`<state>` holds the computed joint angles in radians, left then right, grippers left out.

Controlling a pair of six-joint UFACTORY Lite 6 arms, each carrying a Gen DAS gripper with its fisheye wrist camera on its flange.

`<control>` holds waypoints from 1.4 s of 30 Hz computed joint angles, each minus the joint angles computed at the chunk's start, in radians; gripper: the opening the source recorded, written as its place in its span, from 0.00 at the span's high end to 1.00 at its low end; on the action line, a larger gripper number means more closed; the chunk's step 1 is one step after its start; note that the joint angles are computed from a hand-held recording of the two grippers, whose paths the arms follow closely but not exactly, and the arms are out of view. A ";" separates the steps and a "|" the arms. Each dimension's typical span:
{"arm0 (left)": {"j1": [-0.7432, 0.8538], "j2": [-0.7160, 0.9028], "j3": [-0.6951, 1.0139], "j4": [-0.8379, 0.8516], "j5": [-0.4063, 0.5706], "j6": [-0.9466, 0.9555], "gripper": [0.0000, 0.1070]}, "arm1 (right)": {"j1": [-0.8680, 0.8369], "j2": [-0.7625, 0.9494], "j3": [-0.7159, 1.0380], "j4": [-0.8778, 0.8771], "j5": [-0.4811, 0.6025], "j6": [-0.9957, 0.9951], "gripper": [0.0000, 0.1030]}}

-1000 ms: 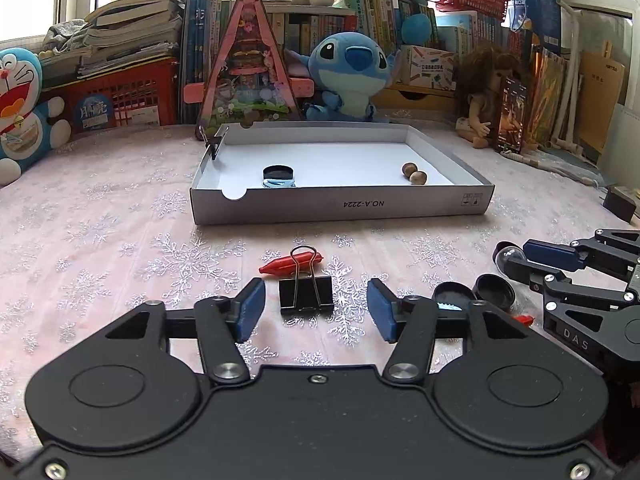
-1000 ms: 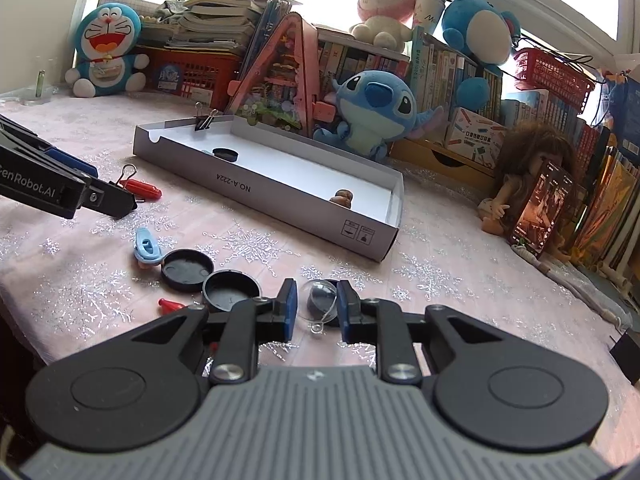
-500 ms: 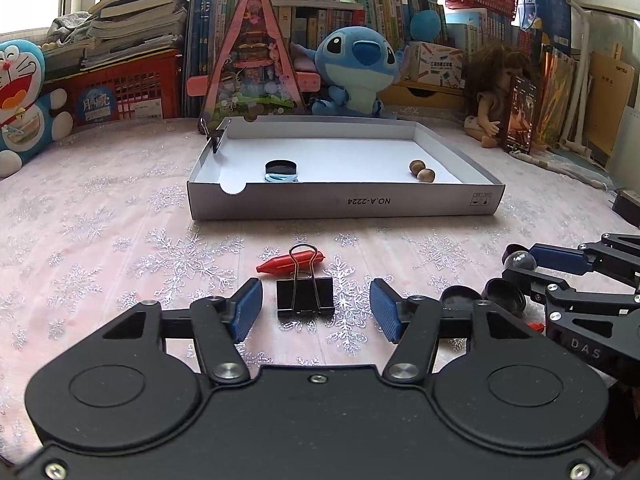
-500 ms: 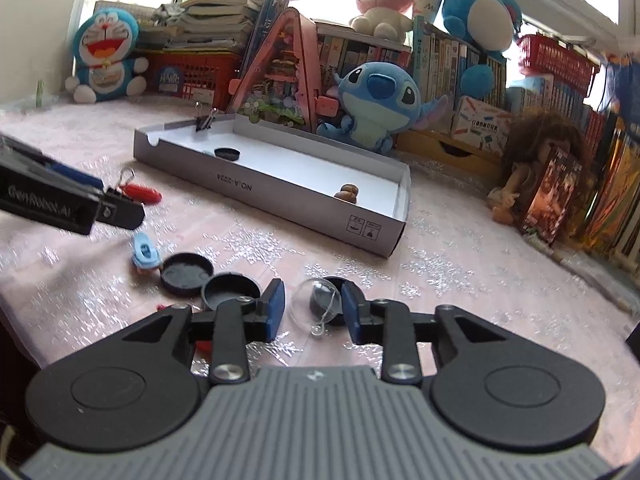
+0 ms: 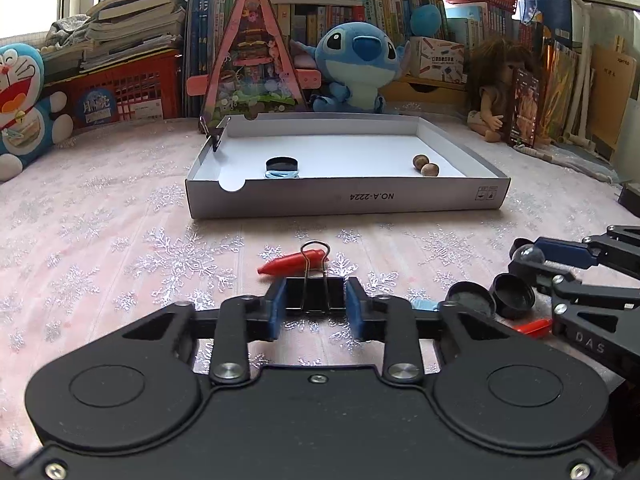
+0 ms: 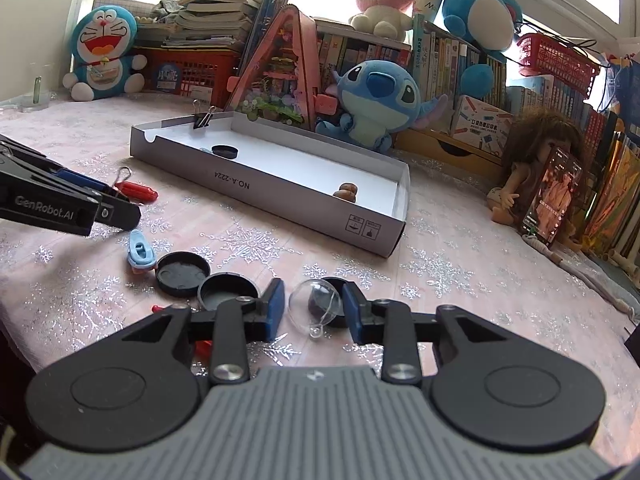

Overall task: Organize rigid objects
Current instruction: 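Lift the binder clip with the left tool while the right tool carries the clear ball toward the tray, then lower the binder clip into the tray with the left tool while the right tool releases the clear ball there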

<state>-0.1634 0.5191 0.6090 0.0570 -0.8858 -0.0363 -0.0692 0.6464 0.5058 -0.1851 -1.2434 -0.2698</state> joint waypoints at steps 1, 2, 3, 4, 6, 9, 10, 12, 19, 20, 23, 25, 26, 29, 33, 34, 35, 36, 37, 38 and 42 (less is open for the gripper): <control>0.000 -0.005 -0.004 0.001 0.002 -0.003 0.73 | -0.001 -0.002 -0.003 -0.003 -0.008 0.001 0.66; 0.001 -0.012 -0.009 0.008 -0.001 -0.007 0.73 | -0.003 -0.007 -0.008 -0.005 -0.012 0.003 0.66; 0.003 -0.020 -0.017 0.015 -0.004 -0.009 0.73 | -0.005 -0.013 -0.013 -0.008 -0.014 0.004 0.66; 0.003 -0.029 -0.024 0.017 -0.007 -0.005 0.73 | -0.009 -0.023 -0.016 -0.014 -0.012 0.007 0.66; 0.003 -0.050 -0.038 0.021 -0.009 0.000 0.73 | -0.013 -0.040 -0.024 -0.021 -0.011 0.012 0.66; 0.008 -0.088 -0.054 0.037 -0.001 -0.009 0.73 | -0.019 -0.066 -0.029 -0.031 0.000 0.026 0.66; 0.009 -0.100 -0.059 0.040 0.002 -0.012 0.73 | -0.021 -0.073 -0.029 -0.035 0.006 0.033 0.66; 0.018 -0.127 -0.061 0.061 0.019 -0.023 0.73 | -0.025 -0.090 -0.022 -0.044 0.030 0.059 0.66; 0.057 -0.164 0.008 0.133 0.110 -0.081 0.73 | -0.063 -0.134 0.051 -0.101 0.166 0.196 0.66; 0.061 -0.163 0.026 0.144 0.127 -0.089 0.73 | -0.069 -0.139 0.067 -0.112 0.191 0.219 0.66; 0.084 -0.143 0.107 0.203 0.192 -0.145 0.73 | -0.087 -0.148 0.130 -0.149 0.271 0.292 0.66; 0.096 -0.122 0.169 0.249 0.234 -0.199 0.73 | -0.100 -0.146 0.188 -0.187 0.330 0.357 0.66; 0.102 -0.111 0.202 0.274 0.256 -0.228 0.73 | -0.106 -0.144 0.217 -0.210 0.356 0.393 0.66; 0.110 -0.073 0.298 0.318 0.304 -0.284 0.73 | -0.114 -0.123 0.320 -0.266 0.441 0.493 0.66; 0.108 -0.004 0.444 0.359 0.382 -0.353 0.73 | -0.115 -0.068 0.482 -0.354 0.550 0.649 0.66; 0.109 0.019 0.492 0.389 0.409 -0.393 0.73 | -0.115 -0.051 0.521 -0.386 0.574 0.698 0.66; 0.111 0.044 0.538 0.418 0.432 -0.431 0.73 | -0.115 -0.031 0.569 -0.428 0.603 0.760 0.66; 0.113 0.071 0.587 0.457 0.455 -0.476 0.73 | -0.114 -0.010 0.615 -0.463 0.630 0.816 0.66; 0.114 0.102 0.640 0.500 0.479 -0.527 0.73 | -0.110 0.014 0.662 -0.491 0.655 0.864 0.66; 0.112 0.136 0.699 0.532 0.509 -0.573 0.73 | -0.105 0.038 0.709 -0.517 0.681 0.907 0.66; 0.102 0.291 0.957 0.726 0.626 -0.792 0.73 | -0.084 0.155 0.929 -0.680 0.799 1.142 0.66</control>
<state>-0.0616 0.8102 1.5665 0.7833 -0.2602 -0.8282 -0.1532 0.8013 1.4350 -0.8654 -0.4440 0.8723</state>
